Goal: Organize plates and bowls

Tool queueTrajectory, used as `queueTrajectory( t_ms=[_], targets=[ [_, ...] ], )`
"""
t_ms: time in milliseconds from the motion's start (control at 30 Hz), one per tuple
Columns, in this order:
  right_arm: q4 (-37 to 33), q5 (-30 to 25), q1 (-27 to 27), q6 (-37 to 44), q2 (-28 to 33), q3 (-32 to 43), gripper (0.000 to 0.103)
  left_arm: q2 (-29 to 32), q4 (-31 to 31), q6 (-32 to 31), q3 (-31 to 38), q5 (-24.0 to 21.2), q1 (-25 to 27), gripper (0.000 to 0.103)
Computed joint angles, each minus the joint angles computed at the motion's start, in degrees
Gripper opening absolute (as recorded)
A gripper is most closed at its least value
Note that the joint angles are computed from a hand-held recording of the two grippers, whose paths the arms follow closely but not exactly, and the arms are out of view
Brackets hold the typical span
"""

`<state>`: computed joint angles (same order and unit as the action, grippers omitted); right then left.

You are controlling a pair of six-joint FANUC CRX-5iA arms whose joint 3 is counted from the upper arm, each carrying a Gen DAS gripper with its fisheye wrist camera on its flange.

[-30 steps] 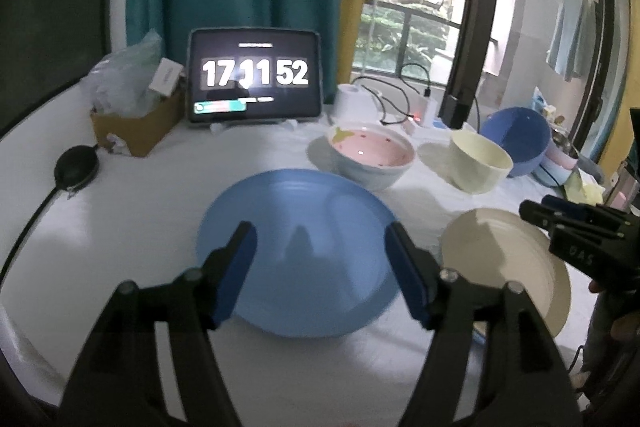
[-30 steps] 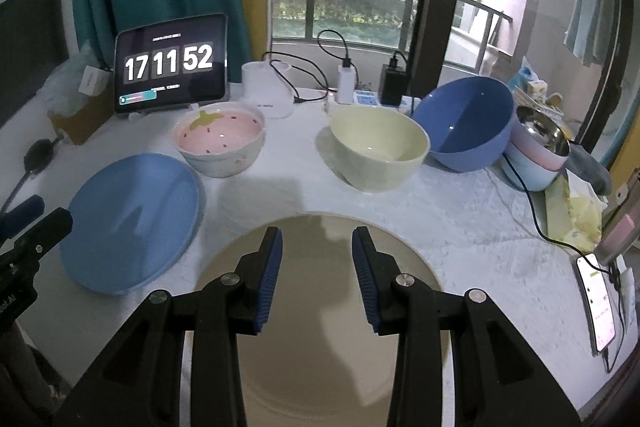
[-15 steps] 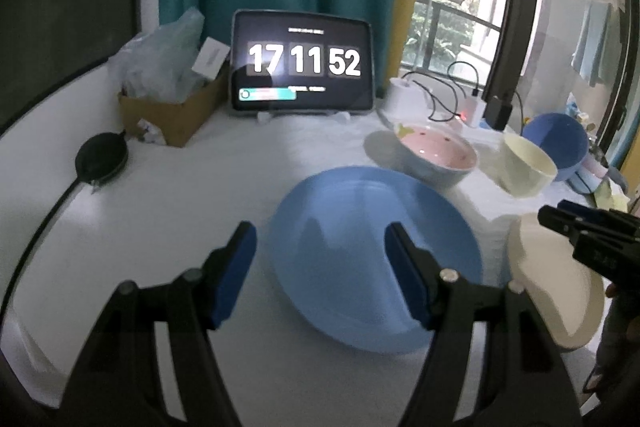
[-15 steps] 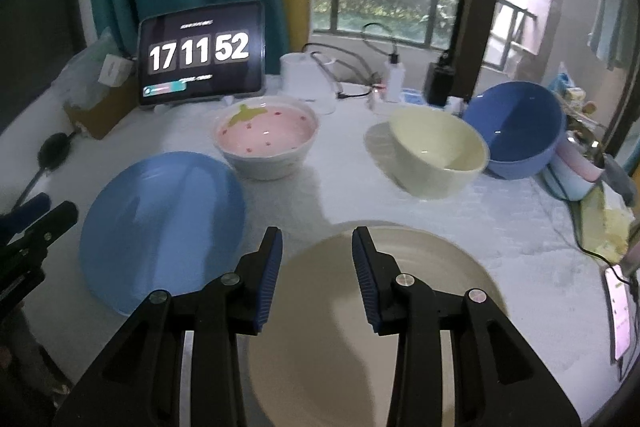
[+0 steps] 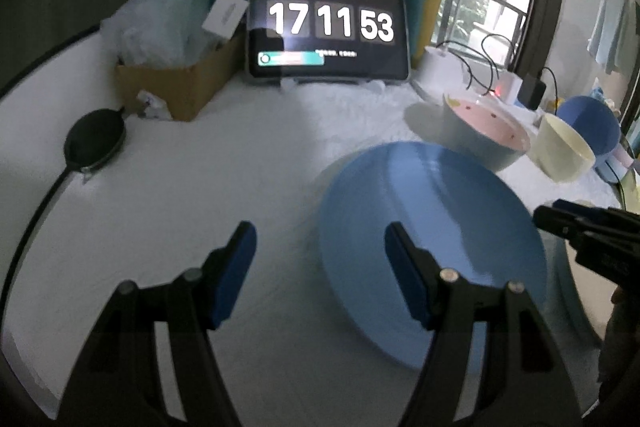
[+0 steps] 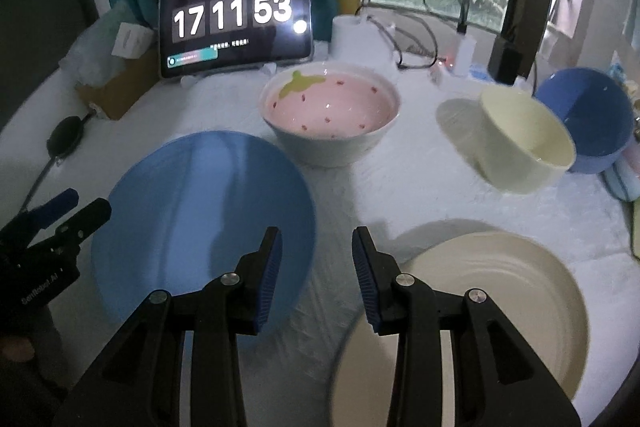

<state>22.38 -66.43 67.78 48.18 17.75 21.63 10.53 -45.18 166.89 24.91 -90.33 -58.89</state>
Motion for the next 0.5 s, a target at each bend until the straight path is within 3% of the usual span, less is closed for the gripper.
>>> queueTrajectory(
  t_ms=[400,500],
  targets=[
    [-4.8,-2.9,-1.1,1.6,4.7,6.2,0.038,-0.4,5.4,-2.8,-2.3,4.0,3.9,0.067],
    [-6.3,-3.7,-1.6,1.5,5.2,7.0,0.038,-0.3,7.3,-3.5,-2.6,4.9,5.0,0.053]
  ],
)
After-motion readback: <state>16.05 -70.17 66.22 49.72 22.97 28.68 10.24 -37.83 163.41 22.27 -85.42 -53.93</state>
